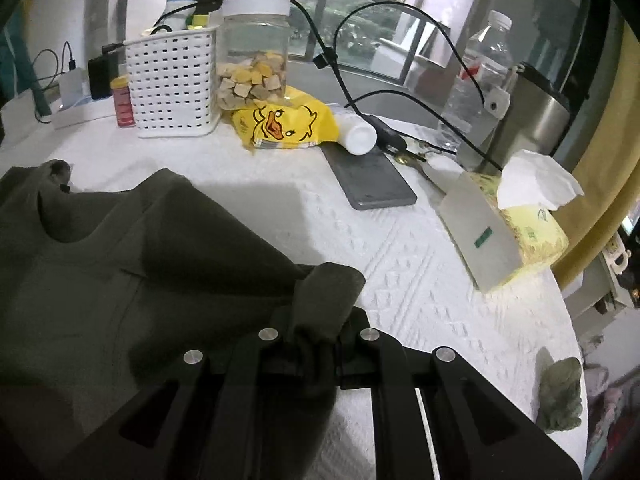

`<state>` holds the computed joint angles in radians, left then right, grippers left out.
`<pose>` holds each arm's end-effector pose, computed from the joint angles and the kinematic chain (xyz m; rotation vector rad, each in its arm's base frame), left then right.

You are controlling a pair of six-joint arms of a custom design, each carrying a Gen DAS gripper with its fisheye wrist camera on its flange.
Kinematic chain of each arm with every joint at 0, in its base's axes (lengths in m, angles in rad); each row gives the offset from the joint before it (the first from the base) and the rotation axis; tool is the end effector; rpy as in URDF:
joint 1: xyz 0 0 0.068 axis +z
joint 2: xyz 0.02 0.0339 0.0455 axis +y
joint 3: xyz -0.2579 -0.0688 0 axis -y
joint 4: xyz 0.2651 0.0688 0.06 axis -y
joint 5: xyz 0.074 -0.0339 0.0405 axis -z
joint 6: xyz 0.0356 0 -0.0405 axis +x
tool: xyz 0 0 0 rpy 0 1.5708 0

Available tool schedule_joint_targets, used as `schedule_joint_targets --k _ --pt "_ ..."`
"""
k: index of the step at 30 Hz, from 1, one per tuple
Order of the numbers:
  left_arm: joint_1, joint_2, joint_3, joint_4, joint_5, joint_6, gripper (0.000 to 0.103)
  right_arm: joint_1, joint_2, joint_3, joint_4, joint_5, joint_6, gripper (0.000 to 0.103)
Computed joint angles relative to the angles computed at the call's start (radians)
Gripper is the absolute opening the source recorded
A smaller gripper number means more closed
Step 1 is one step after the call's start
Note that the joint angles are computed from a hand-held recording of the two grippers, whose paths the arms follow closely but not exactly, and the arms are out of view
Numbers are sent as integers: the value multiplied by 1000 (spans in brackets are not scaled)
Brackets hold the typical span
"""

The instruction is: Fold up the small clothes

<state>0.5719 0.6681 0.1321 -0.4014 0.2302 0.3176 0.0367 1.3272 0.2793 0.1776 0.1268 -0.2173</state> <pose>0.1225 0.0692 0.1019 -0.2207 2.4655 0.0906 0.2127 0.0033 0.0805 -0.2534 2.4325 -0.2351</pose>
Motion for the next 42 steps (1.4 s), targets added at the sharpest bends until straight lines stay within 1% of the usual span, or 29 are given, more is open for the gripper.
schedule_joint_targets --k 1,2,3,4,5,6,7,9,11,14,15,16,17,18,19,20,21,24,28,34,37,40,41,42 --pt "14 49 5 31 17 12 93 -8 -10 3 -16 -16 4 11" --pt "22 99 12 60 28 23 89 -16 -24 6 -38 -37 14 11" --pt "25 165 21 96 34 36 86 -22 -38 10 -63 -55 23 11" --pt "20 183 23 103 36 41 86 -22 -67 10 -100 -68 23 16" --pt "18 210 26 114 45 46 86 -15 -93 4 -118 -65 24 28" --pt "19 234 30 123 57 48 85 -9 -127 -4 -141 -63 28 37" --pt "23 263 35 129 76 52 85 -3 -170 -14 -165 -63 36 52" --pt "23 302 42 132 103 57 85 2 -260 -27 -230 -66 43 54" --pt "2 272 25 131 94 56 85 15 -355 -32 -310 -51 56 54" --pt "5 244 13 116 110 75 84 29 -483 -34 -423 -39 77 54" --pt "3 233 6 116 113 79 81 33 -521 -35 -455 -36 83 54" --pt "5 197 -7 106 116 90 66 43 -567 -35 -498 -31 94 54" --pt "13 194 -7 102 135 109 51 51 -590 -36 -519 -28 105 54" --pt "24 181 -5 78 159 134 28 60 -621 -37 -548 -27 116 54" --pt "35 187 3 54 188 153 20 75 -655 -38 -581 -22 129 54" --pt "31 188 2 57 189 150 18 86 -680 -38 -607 -17 138 54" --pt "28 176 -6 60 192 145 13 100 -700 -38 -627 -10 147 54" --pt "48 67 -34 10 214 133 11 140 -761 -34 -694 10 174 54" --pt "89 -140 -43 -143 261 127 11 170 -857 -26 -790 21 198 54" --pt "32 -392 -22 -343 282 56 10 158 -974 -20 -896 2 195 54" --pt "-60 -515 -14 -424 244 -11 10 112 -1045 -25 -950 -37 171 54" --pt "-144 -604 -7 -486 202 -60 10 41 -1100 -32 -992 -95 135 54" --pt "-196 -630 -6 -498 171 -93 10 -4 -1124 -35 -1010 -129 111 54" --pt "-248 -653 -7 -507 138 -125 10 -18 -1143 -37 -1026 -140 105 54"
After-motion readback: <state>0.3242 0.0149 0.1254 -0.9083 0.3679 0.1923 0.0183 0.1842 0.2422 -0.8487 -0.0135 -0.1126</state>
